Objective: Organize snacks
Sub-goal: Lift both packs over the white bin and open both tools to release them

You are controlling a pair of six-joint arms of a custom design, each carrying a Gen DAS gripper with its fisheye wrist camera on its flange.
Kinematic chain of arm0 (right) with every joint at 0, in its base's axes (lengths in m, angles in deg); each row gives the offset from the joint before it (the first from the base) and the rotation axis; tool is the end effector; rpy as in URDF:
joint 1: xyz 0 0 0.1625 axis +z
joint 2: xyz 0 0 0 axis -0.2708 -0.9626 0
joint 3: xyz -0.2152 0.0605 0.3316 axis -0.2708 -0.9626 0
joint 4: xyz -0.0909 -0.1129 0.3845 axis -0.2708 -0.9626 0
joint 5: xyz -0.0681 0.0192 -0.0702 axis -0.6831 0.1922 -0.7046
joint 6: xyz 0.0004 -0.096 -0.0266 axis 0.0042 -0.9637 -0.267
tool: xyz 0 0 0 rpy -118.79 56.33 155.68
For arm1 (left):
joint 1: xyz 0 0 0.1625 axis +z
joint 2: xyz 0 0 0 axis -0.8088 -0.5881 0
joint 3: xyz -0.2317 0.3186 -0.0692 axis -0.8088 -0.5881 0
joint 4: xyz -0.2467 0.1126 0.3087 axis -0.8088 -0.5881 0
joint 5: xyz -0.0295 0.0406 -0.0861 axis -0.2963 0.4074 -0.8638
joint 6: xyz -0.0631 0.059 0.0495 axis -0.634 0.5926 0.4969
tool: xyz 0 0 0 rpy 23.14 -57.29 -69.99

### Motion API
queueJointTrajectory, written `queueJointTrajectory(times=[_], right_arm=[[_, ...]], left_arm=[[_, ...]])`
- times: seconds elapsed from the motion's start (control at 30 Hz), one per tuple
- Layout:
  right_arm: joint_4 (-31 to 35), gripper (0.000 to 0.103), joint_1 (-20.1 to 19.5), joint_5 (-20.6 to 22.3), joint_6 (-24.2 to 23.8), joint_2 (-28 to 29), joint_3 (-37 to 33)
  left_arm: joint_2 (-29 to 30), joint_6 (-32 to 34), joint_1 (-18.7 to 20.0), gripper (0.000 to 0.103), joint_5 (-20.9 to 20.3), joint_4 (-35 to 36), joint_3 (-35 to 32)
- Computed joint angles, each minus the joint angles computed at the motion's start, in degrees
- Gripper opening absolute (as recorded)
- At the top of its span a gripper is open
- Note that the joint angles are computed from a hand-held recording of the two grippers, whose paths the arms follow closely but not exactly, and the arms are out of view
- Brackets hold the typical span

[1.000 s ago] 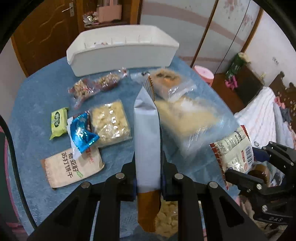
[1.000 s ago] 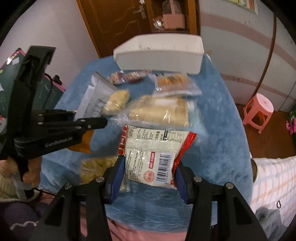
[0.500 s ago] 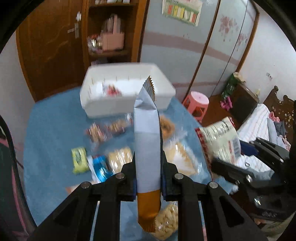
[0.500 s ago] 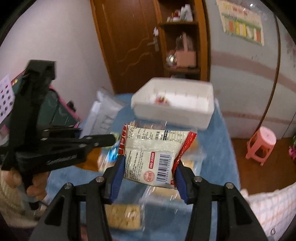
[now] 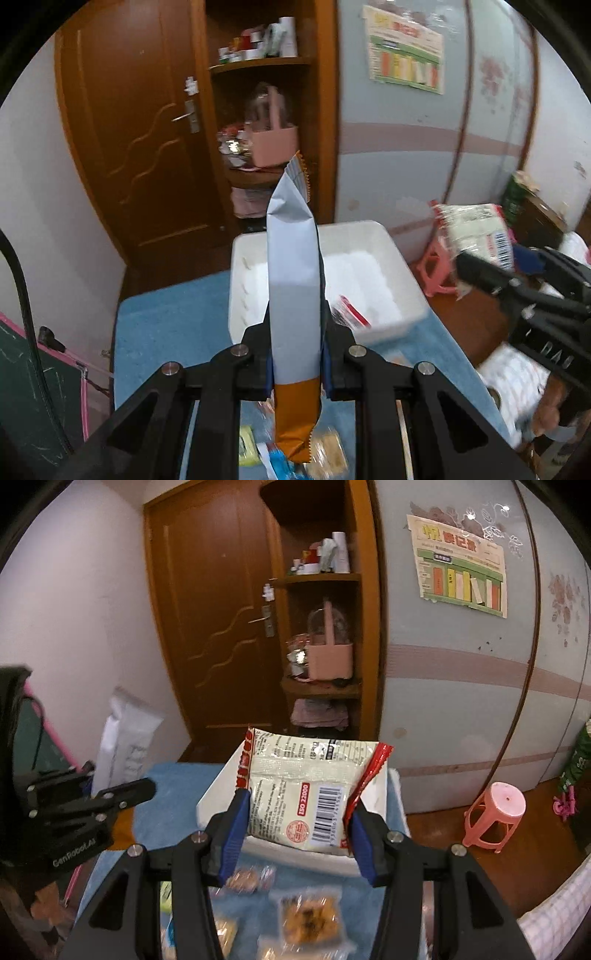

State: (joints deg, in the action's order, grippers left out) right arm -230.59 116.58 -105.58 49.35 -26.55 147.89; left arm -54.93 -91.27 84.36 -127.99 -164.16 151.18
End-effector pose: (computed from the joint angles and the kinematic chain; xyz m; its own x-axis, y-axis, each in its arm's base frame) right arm 0.1587 -0.4427 0.3664 -0.7407 0.1485 0.6552 -0.4843 0.5580 -0.6739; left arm -0.4792 -0.5136 0.1183 -0.5963 0.4914 -0.6348 0.7623 0.5946 -0.2557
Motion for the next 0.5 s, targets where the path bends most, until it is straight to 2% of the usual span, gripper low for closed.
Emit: queueJointTrajectory(times=[0.23,0.3,0.5], right_arm=[[3.69,0.052,-4.05,-0.06,0.66,7.97,-11.9],[4.22,0.052,-4.78,-0.41,0.73,10.16,-14.06],[8.37,0.052,-7.89,-1.88,2.29,16.5,-19.2]], left_arm=[[10.14,-0.96,5.83,0.017,2.98,3.76,-13.25],[13.47,-1.29,7.55,0.017,2.98,6.49,-17.64],[20.51,-1.6,10.27,0.017,4.39,12.16,-25.35]])
